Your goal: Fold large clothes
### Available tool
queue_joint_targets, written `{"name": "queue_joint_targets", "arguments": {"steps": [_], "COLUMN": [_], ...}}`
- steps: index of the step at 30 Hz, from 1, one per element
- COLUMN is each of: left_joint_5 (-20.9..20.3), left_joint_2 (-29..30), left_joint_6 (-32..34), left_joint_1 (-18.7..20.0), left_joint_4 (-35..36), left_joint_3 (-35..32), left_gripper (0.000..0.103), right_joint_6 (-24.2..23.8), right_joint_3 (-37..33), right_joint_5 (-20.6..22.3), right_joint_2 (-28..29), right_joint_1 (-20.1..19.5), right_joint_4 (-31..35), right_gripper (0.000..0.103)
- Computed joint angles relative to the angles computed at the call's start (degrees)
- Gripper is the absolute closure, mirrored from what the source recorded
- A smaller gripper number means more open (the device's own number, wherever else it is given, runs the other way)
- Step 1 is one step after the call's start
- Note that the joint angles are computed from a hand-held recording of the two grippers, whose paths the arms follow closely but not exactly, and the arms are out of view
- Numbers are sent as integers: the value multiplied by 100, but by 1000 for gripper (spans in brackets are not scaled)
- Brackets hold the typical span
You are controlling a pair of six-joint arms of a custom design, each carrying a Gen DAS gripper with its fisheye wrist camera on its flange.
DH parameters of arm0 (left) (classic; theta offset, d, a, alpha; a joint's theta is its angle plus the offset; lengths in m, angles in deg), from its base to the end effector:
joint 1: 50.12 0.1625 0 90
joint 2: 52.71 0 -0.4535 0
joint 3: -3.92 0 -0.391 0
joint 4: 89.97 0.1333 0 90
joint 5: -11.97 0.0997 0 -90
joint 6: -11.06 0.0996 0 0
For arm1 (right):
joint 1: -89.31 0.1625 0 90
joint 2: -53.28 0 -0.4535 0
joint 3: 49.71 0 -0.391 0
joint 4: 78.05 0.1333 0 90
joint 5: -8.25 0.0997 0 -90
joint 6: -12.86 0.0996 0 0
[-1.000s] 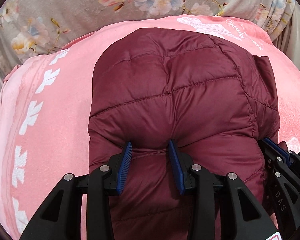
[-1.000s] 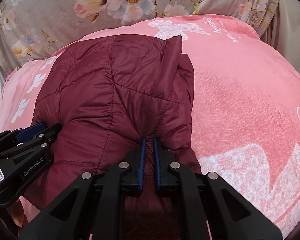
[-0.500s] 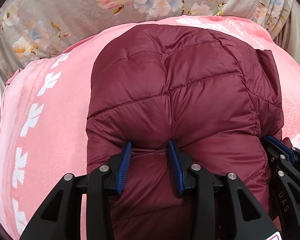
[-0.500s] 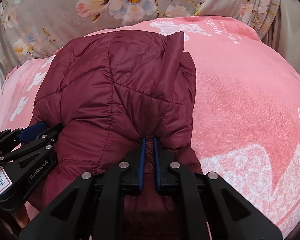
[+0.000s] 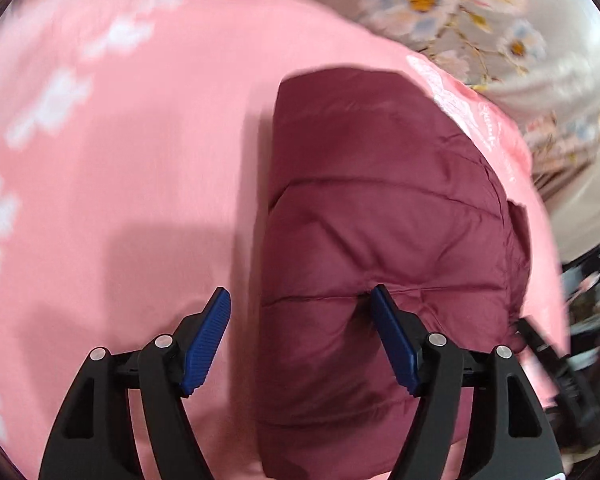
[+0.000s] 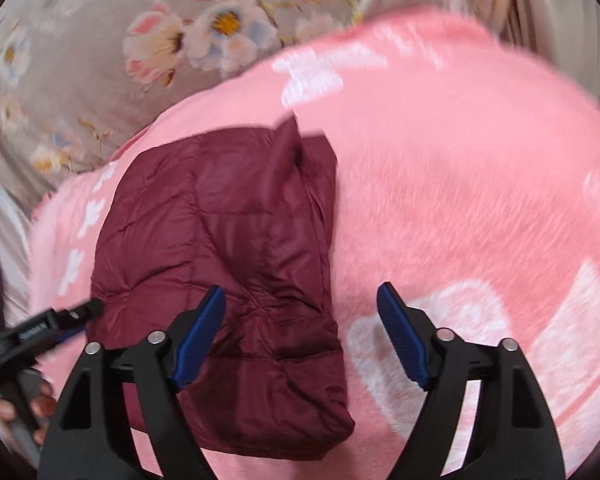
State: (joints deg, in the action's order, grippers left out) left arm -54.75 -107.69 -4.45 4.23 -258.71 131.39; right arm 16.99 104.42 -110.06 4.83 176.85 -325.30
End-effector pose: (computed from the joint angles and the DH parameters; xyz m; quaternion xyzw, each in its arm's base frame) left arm -0.1435 -0.4963 0.0809 0.1602 0.9648 -0.1351 0.1587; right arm 0.0720 -0.3292 0.1490 -0.1564 -0.8655 0.4250 0.2140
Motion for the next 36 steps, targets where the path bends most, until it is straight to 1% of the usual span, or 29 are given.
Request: {"name": "queue_joint_targets", "arguments": {"steps": [2, 3, 5, 6, 8, 10, 13, 14, 15, 16, 17, 18, 19, 20, 21, 23, 26, 29, 30, 34, 36], "left_joint_5": [-371, -494, -651, -733, -627, -538, -227, -123, -36, 90, 224, 341, 460, 543, 604, 620, 674, 787, 802, 867, 874], "left_joint_2": [24, 37, 106, 157, 237, 336, 445, 475, 487, 508, 519, 520, 505, 486, 448, 358, 209, 61, -16, -198, -331], "left_joint_6": [-72, -59, -6, 64, 65, 110, 130, 184, 239, 305, 379, 472, 612, 728, 872, 1036, 1260, 1485, 1566, 1802, 1946], "left_joint_1": [180, 215, 237, 226, 131, 51, -119, -174, -229, -312, -395, -470, -555, -630, -721, -864, -1054, -1250, -1302, -1458, -1504], "left_joint_4": [31, 14, 57, 56, 37, 19, 42, 60, 55, 9, -66, -130, -205, -276, -346, -414, -538, -739, -844, -1102, -1209], "left_joint_3": [-73, -81, -149, -179, -173, -200, -233, -248, -240, -212, -167, -127, -81, -40, 4, 63, 172, 255, 287, 275, 236], "left_gripper": [33, 33, 33, 33, 28, 26, 26, 26, 27, 30, 36, 39, 46, 54, 57, 68, 73, 75, 75, 75, 75], "right_joint_6": [160, 212, 190, 169, 129, 109, 125, 112, 76, 43, 71, 54, 0, -22, -3, 19, -71, -178, -257, -563, -797], "right_joint_3": [102, 139, 136, 109, 42, -12, -110, -142, -132, -169, -210, -243, -275, -280, -271, -335, -457, -611, -687, -969, -1179], "right_joint_5": [642, 1016, 1229, 1250, 1370, 1524, 1660, 1661, 1690, 1834, 1812, 1713, 1561, 1423, 1297, 996, 468, 69, -105, -559, -838], "right_joint_2": [-28, 19, 183, 228, 189, 137, 21, 4, 0, -75, -105, -118, -134, -158, -196, -276, -325, -404, -424, -495, -498], "right_joint_1": [-412, -636, -734, -726, -768, -834, -857, -830, -820, -827, -780, -701, -581, -462, -349, -88, 404, 831, 1021, 1545, 1844], "right_joint_4": [71, 39, -222, -258, -145, -23, 225, 283, 289, 461, 549, 601, 633, 628, 629, 693, 664, 689, 672, 658, 662], "right_gripper": [26, 24, 19, 18, 18, 18, 18, 19, 30, 37, 42, 50, 56, 71, 78, 84, 87, 88, 88, 89, 89]}}
